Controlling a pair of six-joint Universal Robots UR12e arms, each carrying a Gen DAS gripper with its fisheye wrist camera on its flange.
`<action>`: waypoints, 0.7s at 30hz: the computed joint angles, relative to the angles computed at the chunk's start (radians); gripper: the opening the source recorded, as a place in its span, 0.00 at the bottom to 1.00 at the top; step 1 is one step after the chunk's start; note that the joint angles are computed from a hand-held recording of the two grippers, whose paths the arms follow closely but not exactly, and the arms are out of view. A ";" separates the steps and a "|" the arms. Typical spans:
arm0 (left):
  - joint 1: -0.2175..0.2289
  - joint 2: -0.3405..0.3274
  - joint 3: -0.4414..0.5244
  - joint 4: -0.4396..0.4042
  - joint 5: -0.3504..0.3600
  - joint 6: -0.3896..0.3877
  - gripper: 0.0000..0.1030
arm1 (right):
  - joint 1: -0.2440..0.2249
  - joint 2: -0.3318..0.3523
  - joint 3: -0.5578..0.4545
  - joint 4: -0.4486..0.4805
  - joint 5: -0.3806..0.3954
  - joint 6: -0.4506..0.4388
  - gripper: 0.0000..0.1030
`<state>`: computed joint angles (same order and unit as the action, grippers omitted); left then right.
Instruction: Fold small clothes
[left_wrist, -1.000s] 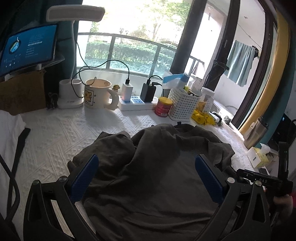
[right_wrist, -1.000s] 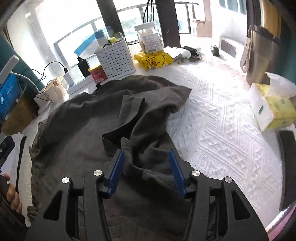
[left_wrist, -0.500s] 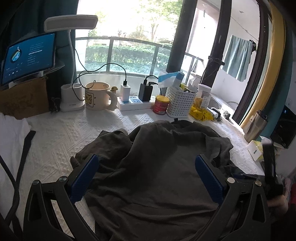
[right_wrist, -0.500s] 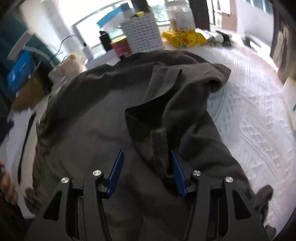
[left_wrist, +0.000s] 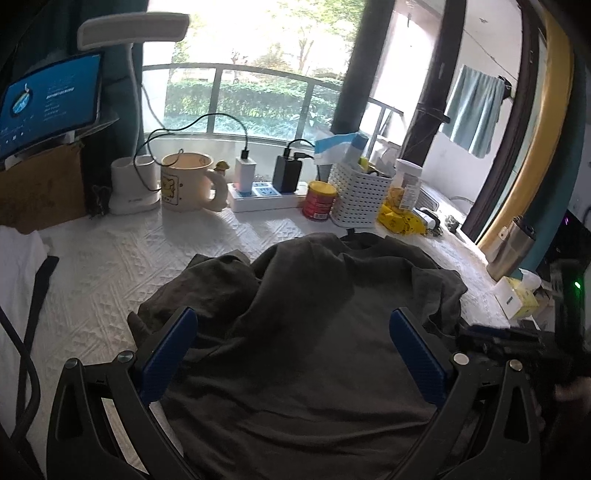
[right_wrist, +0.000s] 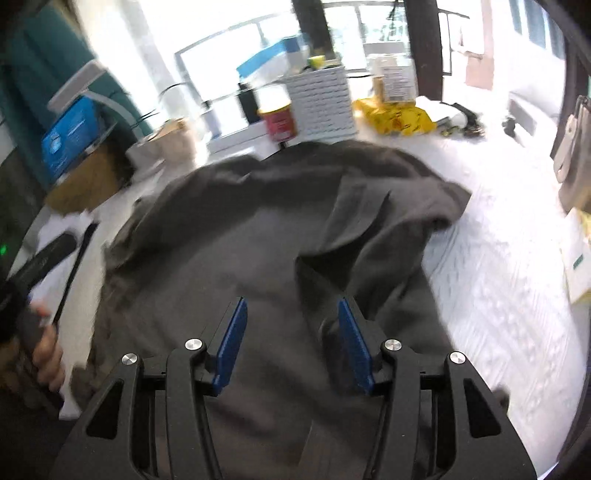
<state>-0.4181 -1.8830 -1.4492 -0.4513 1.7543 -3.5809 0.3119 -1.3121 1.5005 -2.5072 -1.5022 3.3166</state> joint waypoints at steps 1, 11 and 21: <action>0.002 0.000 -0.002 0.001 0.001 -0.003 1.00 | 0.001 0.015 -0.020 0.008 -0.015 0.012 0.53; 0.031 -0.017 0.012 -0.031 0.022 -0.013 1.00 | -0.014 0.124 -0.158 0.138 -0.021 0.075 0.53; 0.043 -0.040 0.039 -0.053 -0.011 -0.015 1.00 | -0.020 0.160 -0.202 0.136 -0.003 0.098 0.53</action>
<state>-0.3754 -1.9226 -1.4106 -0.5047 1.7432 -3.5954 0.2921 -1.1516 1.2984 -2.3709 -1.5051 3.4147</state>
